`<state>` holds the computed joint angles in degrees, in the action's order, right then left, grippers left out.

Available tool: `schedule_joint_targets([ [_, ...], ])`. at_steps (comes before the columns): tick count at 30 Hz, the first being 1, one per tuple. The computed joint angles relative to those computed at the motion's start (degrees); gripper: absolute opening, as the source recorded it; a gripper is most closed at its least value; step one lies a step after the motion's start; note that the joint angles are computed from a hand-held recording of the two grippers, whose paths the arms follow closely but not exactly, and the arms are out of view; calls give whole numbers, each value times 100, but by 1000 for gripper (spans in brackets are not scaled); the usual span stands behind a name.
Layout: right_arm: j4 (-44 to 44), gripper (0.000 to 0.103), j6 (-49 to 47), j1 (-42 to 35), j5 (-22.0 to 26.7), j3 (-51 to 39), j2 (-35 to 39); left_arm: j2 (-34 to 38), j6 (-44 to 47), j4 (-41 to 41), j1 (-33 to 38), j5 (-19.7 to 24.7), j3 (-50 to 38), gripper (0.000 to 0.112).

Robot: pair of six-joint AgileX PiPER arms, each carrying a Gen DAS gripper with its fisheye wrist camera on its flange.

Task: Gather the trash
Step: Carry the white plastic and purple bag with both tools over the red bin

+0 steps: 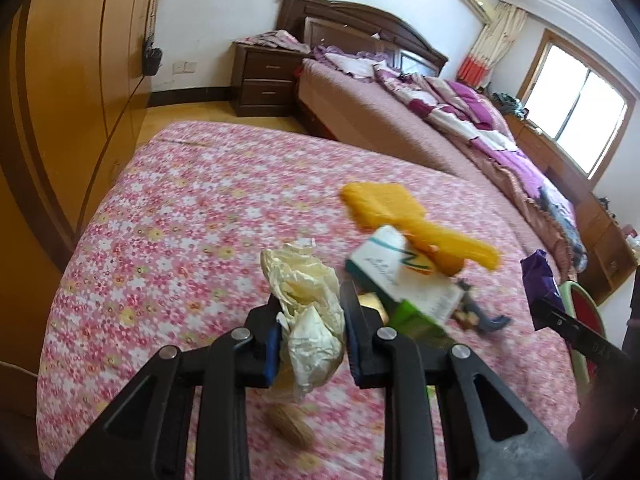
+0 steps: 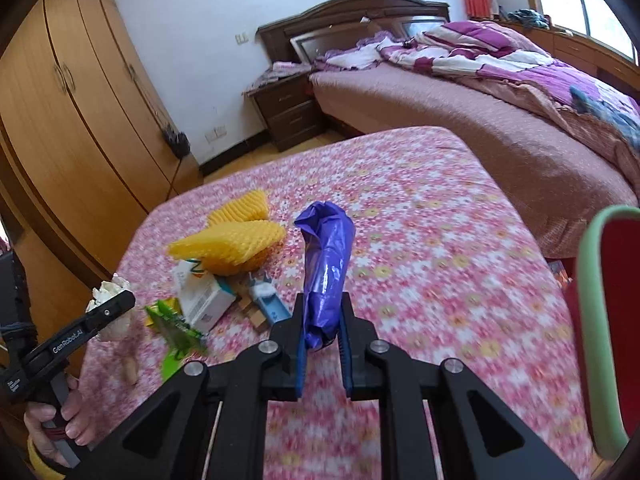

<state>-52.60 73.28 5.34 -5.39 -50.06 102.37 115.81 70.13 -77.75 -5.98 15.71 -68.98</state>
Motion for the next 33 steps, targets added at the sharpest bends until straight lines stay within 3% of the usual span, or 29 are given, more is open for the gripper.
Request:
schedule_joint_targets([
  [7,2115,15,-1888,-94,-326,1108,-927,-682,737,-711,-166,158,612,26],
  [12,2561,15,-2235,-247,-450,1832,-1649,-1020,682,-678,-320,340,886,26],
  [17,2470,15,-2072,-496,-490,2439,-2365,-1275,493,-481,-600,417,1059,26],
  [23,1432,15,-1094,-992,-365,2947,-3180,-1433,27,-40,-1024,494,1061,26],
  [27,-647,15,783,-1644,-517,3213,-3649,-1397,-623,579,-1347,677,894,26],
  [33,-2334,15,1934,-2817,-1074,3390,-3894,-1226,-1445,1326,-2008,703,544,26],
])
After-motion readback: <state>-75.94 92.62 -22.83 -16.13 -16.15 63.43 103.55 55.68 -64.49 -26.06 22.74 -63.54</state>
